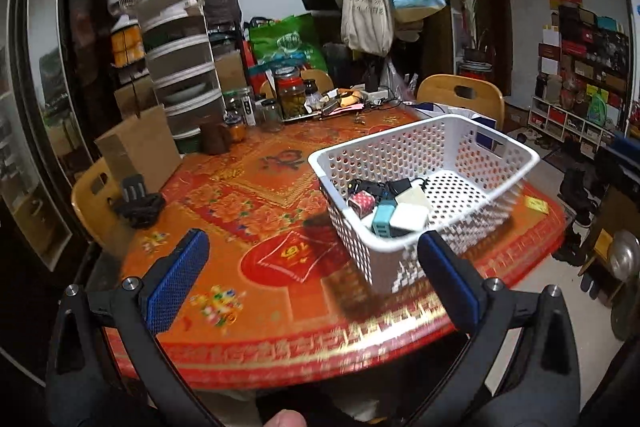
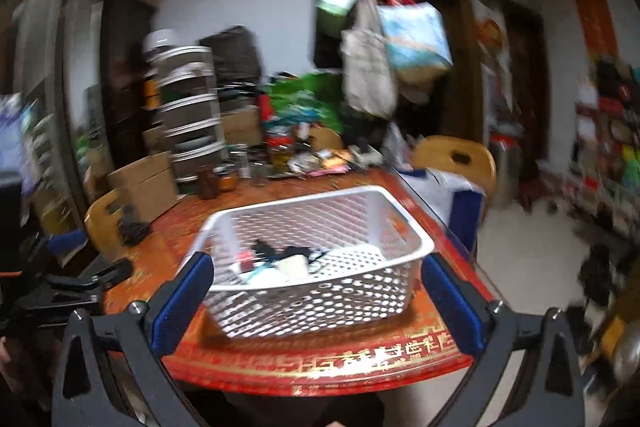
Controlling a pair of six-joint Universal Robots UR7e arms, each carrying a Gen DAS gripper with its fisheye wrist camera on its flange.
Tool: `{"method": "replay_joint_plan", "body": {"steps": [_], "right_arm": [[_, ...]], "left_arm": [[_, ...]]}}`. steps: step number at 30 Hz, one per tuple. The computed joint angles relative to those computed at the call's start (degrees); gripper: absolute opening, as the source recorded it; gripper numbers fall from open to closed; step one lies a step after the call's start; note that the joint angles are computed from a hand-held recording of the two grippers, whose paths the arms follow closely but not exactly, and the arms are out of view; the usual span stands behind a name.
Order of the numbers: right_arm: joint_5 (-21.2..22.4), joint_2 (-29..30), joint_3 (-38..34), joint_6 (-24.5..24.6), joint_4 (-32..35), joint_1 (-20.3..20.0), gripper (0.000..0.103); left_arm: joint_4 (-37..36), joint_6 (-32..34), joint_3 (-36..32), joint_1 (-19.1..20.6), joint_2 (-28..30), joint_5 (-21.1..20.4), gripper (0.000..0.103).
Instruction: Organize rigid objects
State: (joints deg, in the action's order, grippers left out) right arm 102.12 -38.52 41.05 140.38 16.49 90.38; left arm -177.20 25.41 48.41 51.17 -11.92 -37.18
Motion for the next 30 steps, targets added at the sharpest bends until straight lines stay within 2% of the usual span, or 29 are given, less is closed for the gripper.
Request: {"method": "replay_joint_plan", "body": {"steps": [3,6,9,12,15,30], "right_arm": [[0.83,-2.75,5.67,-1.83,-3.21,1.23,0.103],[2.45,-3.16,6.91,-2.48,-4.10,1.91,0.103],[3.97,-1.55,4.32,-1.21,-1.85,1.64,0.103],[5.55,2.23,-2.49,1.03,3.55,0.68,0.103],[7.76,6.24,-9.45,1.90,9.28,0.33,0.103],[7.46,6.97,-11.03,1.00,10.94,0.21,0.103]], "left_arm": [[-2.73,-2.42,7.06,-0.91,-3.98,-2.55,0.103],[-6.15,-2.37,9.48,-1.68,-4.91,-3.13,0.103],[-2.84,-4.83,7.96,-1.70,-4.16,-2.48,0.103],[2.24,-8.02,4.29,-1.10,-2.06,-2.15,0.103],[5.61,-8.15,0.06,-0.65,0.29,-1.48,0.103],[7.37,-8.55,-2.02,-0.41,1.25,-1.19,0.103]]}}
